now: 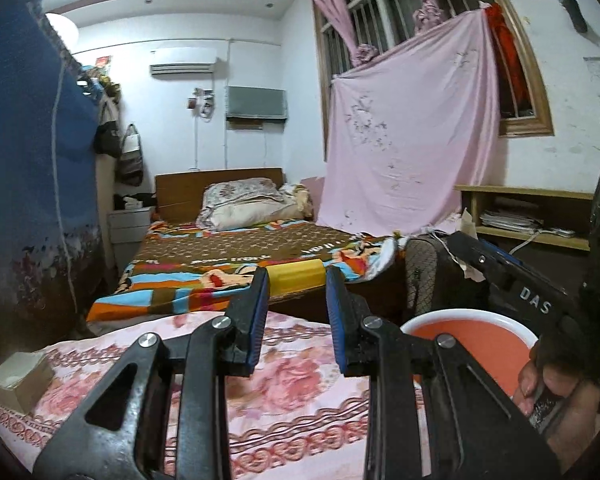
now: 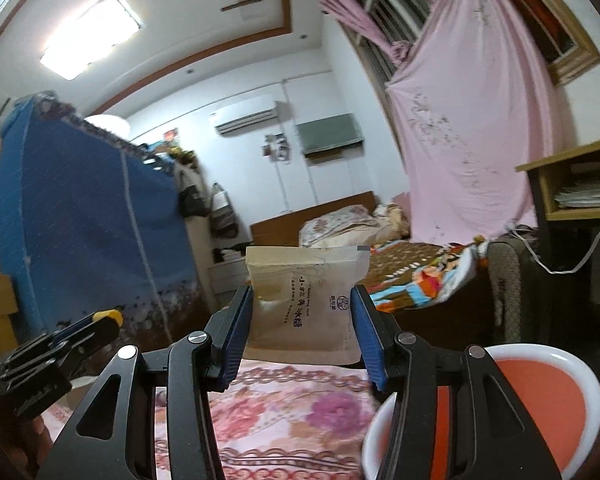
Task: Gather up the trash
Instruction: 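Carry the sachet and yellow cap over the orange bucket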
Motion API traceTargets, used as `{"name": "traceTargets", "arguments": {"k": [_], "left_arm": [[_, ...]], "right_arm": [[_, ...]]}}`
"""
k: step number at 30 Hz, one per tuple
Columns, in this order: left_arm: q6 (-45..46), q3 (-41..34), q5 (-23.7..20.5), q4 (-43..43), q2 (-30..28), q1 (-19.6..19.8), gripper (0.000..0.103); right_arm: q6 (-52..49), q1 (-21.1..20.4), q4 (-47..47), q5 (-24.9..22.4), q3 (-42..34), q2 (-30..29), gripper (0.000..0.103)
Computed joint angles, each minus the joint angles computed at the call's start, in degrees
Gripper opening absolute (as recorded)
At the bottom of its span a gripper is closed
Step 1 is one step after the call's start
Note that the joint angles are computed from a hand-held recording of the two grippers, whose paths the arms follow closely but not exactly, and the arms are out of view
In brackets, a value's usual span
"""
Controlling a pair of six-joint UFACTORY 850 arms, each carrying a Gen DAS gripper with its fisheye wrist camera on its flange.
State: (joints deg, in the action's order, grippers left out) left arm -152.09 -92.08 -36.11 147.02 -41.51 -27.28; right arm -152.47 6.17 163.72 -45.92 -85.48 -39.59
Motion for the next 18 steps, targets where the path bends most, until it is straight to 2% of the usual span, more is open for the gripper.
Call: {"name": "traceTargets", "arguments": {"k": [8,18], "left_arm": [[-1.31,-6.23,7.21,2.38,-3.64,-1.34,0.013],[0.89,-15.63,17.47,1.96,-9.0,-2.43,0.013]], "right_arm": [[1.19,-1.78,5.51,3.33,0.67,0.48,0.049],[2.36,-3.02,9.64,11.46,-1.47,-0.43,0.05]]}}
